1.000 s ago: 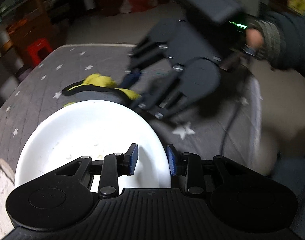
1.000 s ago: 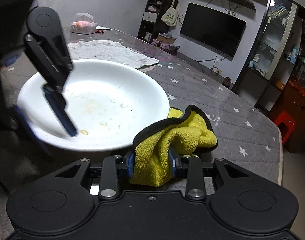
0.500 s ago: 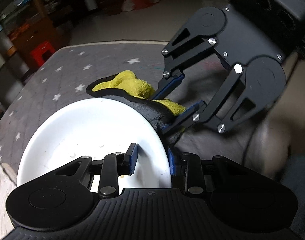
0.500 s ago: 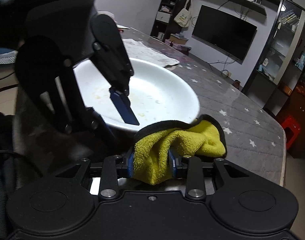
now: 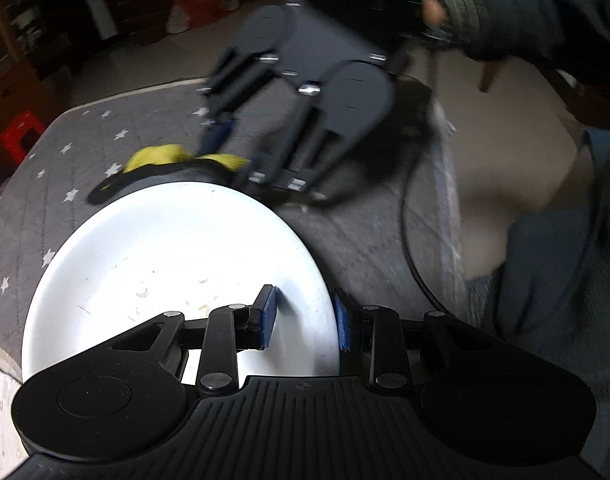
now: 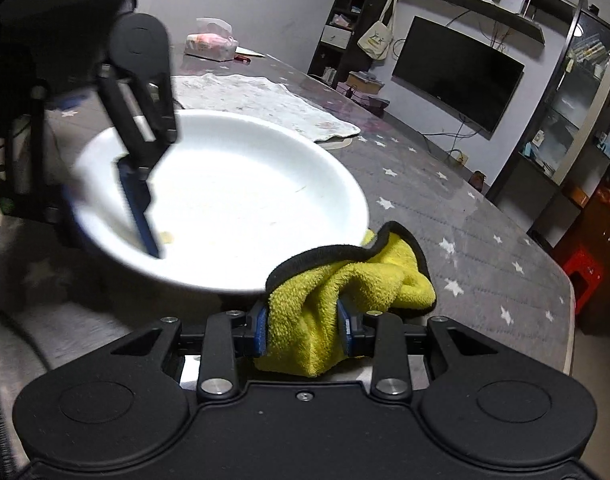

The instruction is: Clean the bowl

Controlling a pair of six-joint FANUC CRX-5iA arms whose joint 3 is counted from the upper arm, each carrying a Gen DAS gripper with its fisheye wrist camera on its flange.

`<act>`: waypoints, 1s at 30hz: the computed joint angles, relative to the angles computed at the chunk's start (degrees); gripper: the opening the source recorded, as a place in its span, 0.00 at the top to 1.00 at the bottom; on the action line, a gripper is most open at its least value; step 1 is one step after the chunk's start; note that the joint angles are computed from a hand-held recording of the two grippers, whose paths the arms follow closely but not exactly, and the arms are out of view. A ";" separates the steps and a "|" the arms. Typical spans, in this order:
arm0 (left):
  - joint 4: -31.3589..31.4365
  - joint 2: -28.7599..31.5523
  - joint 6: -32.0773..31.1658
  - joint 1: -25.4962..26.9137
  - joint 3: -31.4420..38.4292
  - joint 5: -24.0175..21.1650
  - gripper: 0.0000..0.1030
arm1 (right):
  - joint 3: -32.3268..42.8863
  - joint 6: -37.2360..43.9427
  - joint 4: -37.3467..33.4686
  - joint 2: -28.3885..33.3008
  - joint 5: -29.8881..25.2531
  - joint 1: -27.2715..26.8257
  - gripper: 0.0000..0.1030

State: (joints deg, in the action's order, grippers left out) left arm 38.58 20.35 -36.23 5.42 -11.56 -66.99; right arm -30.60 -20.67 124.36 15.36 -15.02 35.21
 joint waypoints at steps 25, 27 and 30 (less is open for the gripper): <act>-0.05 -2.86 20.03 -2.48 -0.18 3.51 0.60 | -3.32 1.45 -7.52 -1.30 -5.62 5.57 0.65; 2.54 -5.82 18.66 -3.23 -4.77 9.40 0.60 | -3.83 2.11 -10.01 -1.47 -7.09 7.32 0.65; 6.78 -9.13 16.61 -4.22 -10.23 16.17 0.64 | -4.60 3.60 -13.27 -1.87 -9.07 9.86 0.65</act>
